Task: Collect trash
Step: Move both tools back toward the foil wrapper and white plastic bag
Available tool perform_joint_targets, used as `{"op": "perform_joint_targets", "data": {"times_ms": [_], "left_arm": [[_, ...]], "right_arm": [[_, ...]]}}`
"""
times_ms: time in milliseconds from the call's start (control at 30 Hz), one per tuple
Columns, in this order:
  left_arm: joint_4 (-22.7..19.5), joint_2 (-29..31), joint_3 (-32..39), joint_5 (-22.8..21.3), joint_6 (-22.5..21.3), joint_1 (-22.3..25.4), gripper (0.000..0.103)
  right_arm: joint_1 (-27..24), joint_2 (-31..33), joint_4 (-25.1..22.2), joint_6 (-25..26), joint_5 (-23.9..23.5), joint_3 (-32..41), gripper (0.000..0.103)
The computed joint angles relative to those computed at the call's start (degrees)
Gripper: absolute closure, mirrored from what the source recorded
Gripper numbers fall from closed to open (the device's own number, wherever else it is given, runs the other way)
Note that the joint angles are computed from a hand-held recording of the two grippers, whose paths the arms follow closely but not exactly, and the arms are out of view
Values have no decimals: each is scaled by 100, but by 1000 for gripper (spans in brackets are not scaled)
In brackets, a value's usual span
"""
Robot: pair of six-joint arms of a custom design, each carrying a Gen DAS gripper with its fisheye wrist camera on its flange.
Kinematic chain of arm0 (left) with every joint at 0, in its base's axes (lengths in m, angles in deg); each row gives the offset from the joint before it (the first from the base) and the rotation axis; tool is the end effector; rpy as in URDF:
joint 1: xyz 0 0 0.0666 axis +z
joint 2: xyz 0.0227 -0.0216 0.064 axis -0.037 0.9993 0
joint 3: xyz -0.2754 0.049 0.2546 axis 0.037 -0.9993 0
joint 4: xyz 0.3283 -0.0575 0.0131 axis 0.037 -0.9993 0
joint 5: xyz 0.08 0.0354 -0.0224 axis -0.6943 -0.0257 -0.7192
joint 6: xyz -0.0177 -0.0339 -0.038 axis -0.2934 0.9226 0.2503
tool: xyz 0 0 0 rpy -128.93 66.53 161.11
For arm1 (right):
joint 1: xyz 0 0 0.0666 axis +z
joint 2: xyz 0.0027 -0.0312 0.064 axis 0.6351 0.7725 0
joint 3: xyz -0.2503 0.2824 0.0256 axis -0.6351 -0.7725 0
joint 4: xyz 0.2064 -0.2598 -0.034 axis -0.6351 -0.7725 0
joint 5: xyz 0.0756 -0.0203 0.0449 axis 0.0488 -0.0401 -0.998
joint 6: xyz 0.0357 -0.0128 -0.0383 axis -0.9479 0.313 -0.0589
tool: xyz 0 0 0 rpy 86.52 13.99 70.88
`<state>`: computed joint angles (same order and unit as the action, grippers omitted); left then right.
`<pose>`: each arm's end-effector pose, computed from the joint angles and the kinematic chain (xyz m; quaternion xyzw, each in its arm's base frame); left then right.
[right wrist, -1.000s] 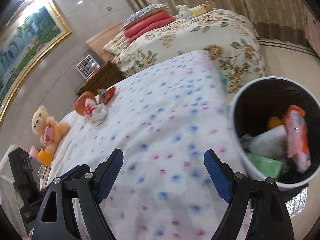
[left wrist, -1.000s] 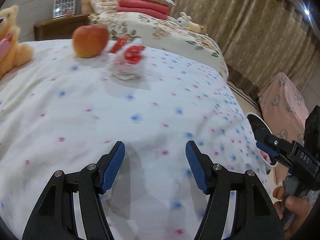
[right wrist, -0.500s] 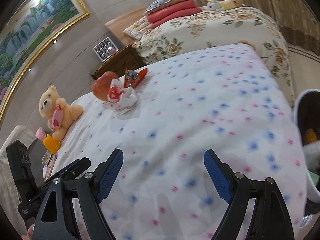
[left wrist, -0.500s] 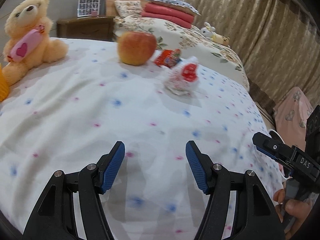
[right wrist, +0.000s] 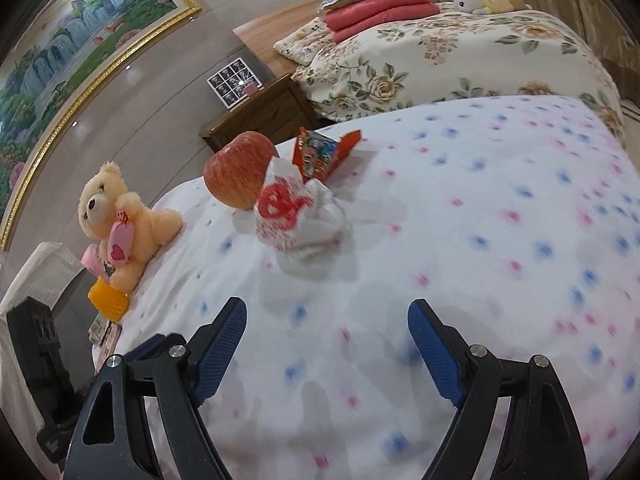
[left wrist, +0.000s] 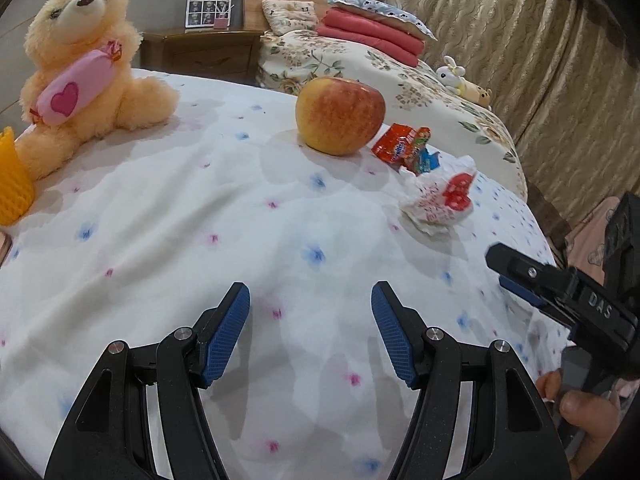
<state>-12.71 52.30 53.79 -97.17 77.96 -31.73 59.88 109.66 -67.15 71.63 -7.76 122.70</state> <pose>0.3920 -0.2040 0.4375 -0.2715 0.8877 -0.0212 0.3713 0.5206 0.2120 0.4318 -0.2009 0.8930 0.3025 0.2659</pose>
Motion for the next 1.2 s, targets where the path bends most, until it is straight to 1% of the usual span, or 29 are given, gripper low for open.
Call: {"op": "perform_joint_targets", "data": {"times_ms": [200, 267, 300, 333, 367, 433, 500, 633, 767, 833, 933, 1000, 1033, 1100, 1200], "left_arm": [[16, 149, 159, 133, -243, 220, 38], [15, 226, 238, 208, -302, 278, 38], [3, 255, 276, 218, -323, 283, 38], [-8, 315, 347, 231, -374, 293, 38], [-15, 360, 404, 238, -410, 299, 38], [-15, 458, 529, 275, -480, 320, 38], [23, 581, 678, 322, -564, 341, 38], [53, 913, 1110, 430, -832, 370, 38], [116, 1339, 1656, 383, -1278, 381, 36], [36, 1647, 2066, 417, -1478, 421, 34], [18, 1994, 2563, 465, -1708, 503, 30], [-38, 2200, 2872, 437, -1811, 541, 27], [-82, 2337, 3080, 423, -1880, 558, 26], [-320, 2643, 3571, 389, -1966, 585, 21], [-540, 2968, 4103, 337, -2023, 610, 20]], "right_arm": [[160, 529, -114, -104, 58, 699, 19], [192, 693, -99, -214, 105, 900, 23], [202, 746, -112, -230, 112, 973, 32], [217, 830, -175, -223, 104, 1094, 51], [216, 881, -240, -196, 59, 1172, 62], [186, 936, -308, -97, -171, 1231, 71], [125, 889, -282, -89, -290, 1159, 72], [-177, 583, 47, -307, -447, 678, 73], [-523, 275, 355, -447, -326, 188, 73], [-705, 109, 557, -597, -275, -95, 73], [-895, 26, 737, -892, -386, -308, 73], [-950, 83, 755, -1095, -569, -313, 73], [-951, 99, 772, -1139, -574, -313, 73], [-892, 90, 788, -1081, -455, -304, 73], [-796, 74, 772, -910, -258, -280, 73]]}}
